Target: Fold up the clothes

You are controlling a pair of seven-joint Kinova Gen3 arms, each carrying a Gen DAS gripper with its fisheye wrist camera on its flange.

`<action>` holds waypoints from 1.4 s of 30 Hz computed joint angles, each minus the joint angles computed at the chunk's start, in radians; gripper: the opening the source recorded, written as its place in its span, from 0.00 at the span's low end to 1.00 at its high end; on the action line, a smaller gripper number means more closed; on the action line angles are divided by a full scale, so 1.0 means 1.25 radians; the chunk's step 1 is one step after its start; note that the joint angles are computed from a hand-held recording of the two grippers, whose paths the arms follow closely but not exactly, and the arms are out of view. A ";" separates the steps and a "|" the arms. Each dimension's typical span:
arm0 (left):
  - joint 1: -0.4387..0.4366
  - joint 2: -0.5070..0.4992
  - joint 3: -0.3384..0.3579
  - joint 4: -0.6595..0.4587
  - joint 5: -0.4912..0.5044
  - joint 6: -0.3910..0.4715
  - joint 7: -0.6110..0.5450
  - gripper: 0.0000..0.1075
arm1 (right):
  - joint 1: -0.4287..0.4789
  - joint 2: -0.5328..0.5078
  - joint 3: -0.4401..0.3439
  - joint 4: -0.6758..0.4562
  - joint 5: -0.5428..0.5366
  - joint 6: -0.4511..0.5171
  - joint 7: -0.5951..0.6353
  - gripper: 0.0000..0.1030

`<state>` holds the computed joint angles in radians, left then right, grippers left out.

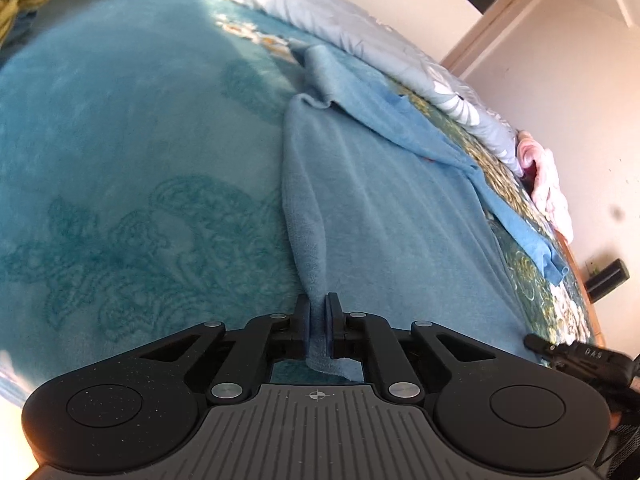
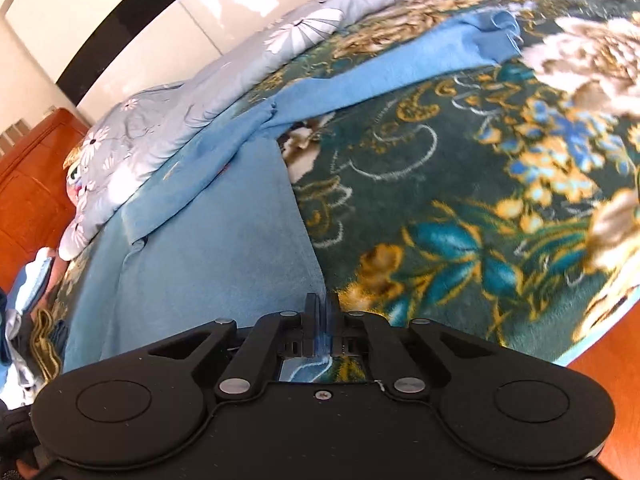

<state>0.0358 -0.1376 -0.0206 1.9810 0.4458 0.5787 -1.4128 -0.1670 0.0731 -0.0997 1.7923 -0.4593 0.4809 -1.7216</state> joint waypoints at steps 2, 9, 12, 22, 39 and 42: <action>0.009 -0.006 -0.025 -0.002 0.014 0.006 -0.021 0.12 | 0.012 -0.010 0.001 0.021 -0.044 -0.027 0.026 0.12; -0.015 0.069 -0.027 -0.100 -0.042 -0.061 -0.019 0.64 | 0.014 -0.015 0.018 0.032 -0.001 -0.092 -0.026 0.22; -0.034 0.166 -0.051 -0.208 0.051 -0.044 -0.103 0.73 | 0.024 0.002 0.011 0.020 -0.013 -0.094 0.000 0.30; -0.219 0.507 0.108 -0.579 0.097 0.059 -0.038 0.74 | 0.020 0.054 -0.009 -0.023 0.042 -0.127 -0.013 0.35; -0.192 0.685 0.144 -0.896 -0.025 0.200 -0.186 0.09 | 0.020 0.096 -0.019 -0.047 0.130 -0.149 -0.094 0.39; -0.181 0.670 0.124 -0.868 -0.034 0.129 -0.175 0.09 | 0.023 0.099 -0.022 -0.047 0.133 -0.151 -0.092 0.39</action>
